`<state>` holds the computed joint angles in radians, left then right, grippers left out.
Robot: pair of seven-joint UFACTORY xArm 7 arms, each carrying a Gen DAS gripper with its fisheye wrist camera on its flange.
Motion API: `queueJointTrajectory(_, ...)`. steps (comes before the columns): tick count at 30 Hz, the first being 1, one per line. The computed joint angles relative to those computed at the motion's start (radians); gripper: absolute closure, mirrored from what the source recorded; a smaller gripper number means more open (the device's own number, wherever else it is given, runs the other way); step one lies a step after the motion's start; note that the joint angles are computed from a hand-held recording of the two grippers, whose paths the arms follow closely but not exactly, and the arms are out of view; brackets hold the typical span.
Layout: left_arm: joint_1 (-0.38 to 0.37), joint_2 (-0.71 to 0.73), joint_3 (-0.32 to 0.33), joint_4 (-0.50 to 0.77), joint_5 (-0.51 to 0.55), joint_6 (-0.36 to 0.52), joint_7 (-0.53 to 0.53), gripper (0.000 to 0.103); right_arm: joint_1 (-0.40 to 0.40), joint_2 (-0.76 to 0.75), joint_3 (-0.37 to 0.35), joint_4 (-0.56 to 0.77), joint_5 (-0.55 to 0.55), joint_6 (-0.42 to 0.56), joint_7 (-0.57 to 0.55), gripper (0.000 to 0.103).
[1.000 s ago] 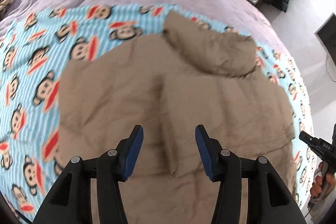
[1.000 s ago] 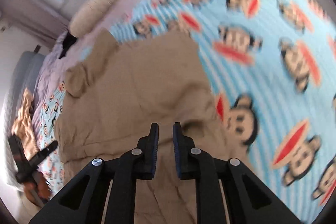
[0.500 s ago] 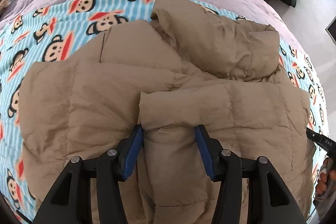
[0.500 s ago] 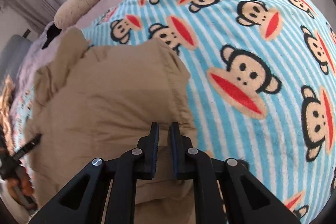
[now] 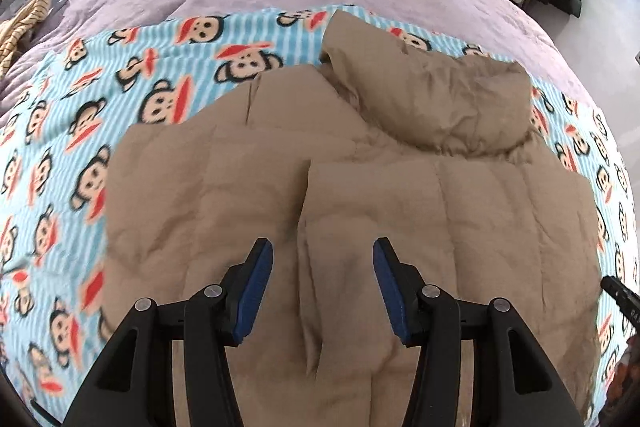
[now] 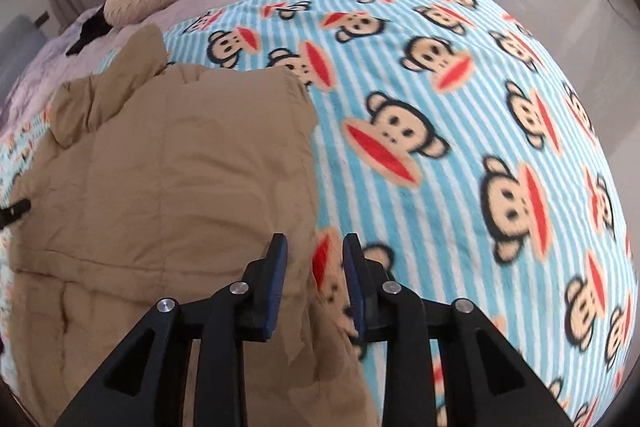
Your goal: Fold large clothes
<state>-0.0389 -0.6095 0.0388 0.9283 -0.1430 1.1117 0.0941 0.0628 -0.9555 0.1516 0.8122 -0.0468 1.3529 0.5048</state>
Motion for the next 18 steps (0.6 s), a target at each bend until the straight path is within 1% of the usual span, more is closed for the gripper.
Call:
queueJointTrajectory(2, 0.006, -0.033, -0.007, 0.001, 0.019, 0.063, -0.006, 0.049, 0.002, -0.01, -0.015, 0.011, 0.024, 0.034, 0.011, 0.065)
queueJointTrajectory(6, 0.007, -0.106, -0.023, -0.008, 0.041, 0.164, -0.024, 0.049, 0.011, -0.048, -0.048, 0.022, 0.093, 0.104, 0.035, 0.06)
queueJointTrajectory(8, 0.006, -0.144, -0.032, -0.012, 0.042, 0.212, -0.046, 0.049, 0.013, -0.064, -0.057, 0.028, 0.115, 0.134, 0.042, 0.052)
queueJointTrajectory(13, 0.0, -0.229, -0.054, -0.032, 0.05, 0.286, -0.096, 0.049, 0.018, -0.109, -0.075, 0.035, 0.173, 0.194, 0.06, 0.048)
queueJointTrajectory(14, -0.003, -0.241, -0.056, -0.033, 0.049, 0.299, -0.104, 0.049, 0.019, -0.115, -0.077, 0.036, 0.182, 0.202, 0.061, 0.045)
queueJointTrajectory(15, -0.002, -0.26, -0.06, -0.035, 0.049, 0.317, -0.12, 0.042, 0.023, -0.125, -0.079, 0.037, 0.194, 0.212, 0.062, 0.043)
queueJointTrajectory(16, -0.001, -0.276, -0.064, -0.038, 0.051, 0.328, -0.133, 0.016, 0.026, -0.133, -0.082, 0.036, 0.203, 0.216, 0.061, 0.039)
queueJointTrajectory(17, 0.003, -0.296, -0.072, -0.041, 0.062, 0.333, -0.146, 0.007, 0.029, -0.139, -0.084, 0.035, 0.211, 0.22, 0.059, 0.038)
queueJointTrajectory(18, 0.006, -0.32, -0.078, -0.047, 0.073, 0.33, -0.156, 0.004, 0.032, -0.146, -0.087, 0.033, 0.22, 0.225, 0.056, 0.038)
